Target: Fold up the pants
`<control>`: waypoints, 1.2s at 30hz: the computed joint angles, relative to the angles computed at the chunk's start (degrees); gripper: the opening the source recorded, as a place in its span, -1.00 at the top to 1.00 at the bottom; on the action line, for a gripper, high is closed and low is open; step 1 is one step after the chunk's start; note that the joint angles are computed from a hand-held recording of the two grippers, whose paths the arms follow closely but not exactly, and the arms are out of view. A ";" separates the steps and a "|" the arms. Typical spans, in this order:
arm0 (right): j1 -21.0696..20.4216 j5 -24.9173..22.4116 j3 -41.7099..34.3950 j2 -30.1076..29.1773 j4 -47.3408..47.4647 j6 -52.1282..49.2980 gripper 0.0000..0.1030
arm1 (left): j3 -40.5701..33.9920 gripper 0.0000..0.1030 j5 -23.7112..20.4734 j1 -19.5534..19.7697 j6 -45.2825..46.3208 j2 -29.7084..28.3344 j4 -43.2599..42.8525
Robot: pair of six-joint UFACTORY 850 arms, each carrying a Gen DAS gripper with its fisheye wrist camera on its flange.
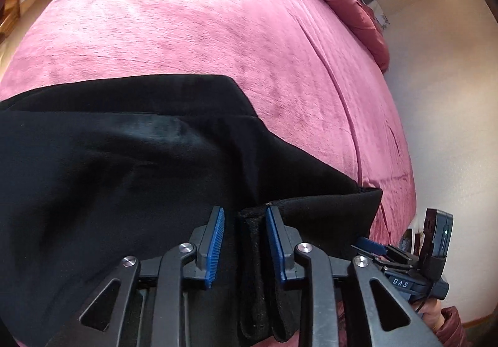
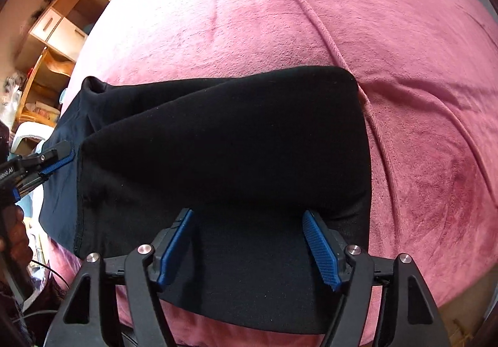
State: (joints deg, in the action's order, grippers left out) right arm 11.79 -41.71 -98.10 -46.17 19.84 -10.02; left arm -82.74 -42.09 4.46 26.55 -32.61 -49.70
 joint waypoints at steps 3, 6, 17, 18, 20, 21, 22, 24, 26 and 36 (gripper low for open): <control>-0.07 0.38 0.25 0.40 0.33 -1.66 -0.43 | 3.49 0.45 3.39 1.86 -2.82 2.80 -0.17; -0.12 3.92 2.98 2.08 2.25 -4.98 -0.42 | 7.49 0.45 7.16 3.76 -1.32 5.26 -1.90; 2.21 29.99 25.67 18.80 6.10 -6.79 -0.16 | 24.24 0.49 12.33 15.32 12.76 20.20 -18.75; 2.16 29.49 25.76 18.98 11.01 -11.79 -0.10 | 25.86 0.49 12.48 16.47 12.87 22.09 -19.82; 3.55 29.34 26.66 19.53 14.14 -15.13 0.03 | 28.65 0.48 13.11 20.37 12.96 25.21 -20.63; 4.60 29.39 26.43 19.21 12.11 -13.24 0.07 | 29.11 0.48 11.98 23.04 11.56 25.84 -19.31; 5.49 29.20 26.53 19.20 12.47 -13.72 0.09 | 29.93 0.48 10.63 25.24 10.49 26.26 -18.95; 6.50 27.96 26.68 19.12 17.90 -19.53 0.09 | 32.29 0.47 9.33 28.73 9.85 26.63 -20.09; 7.63 27.43 26.84 18.89 18.39 -20.81 0.09 | 33.53 0.45 8.28 30.75 7.48 25.85 -17.76; 9.04 24.52 25.85 16.96 14.27 -17.35 0.08 | 37.36 -0.07 1.84 31.58 10.23 19.34 -30.91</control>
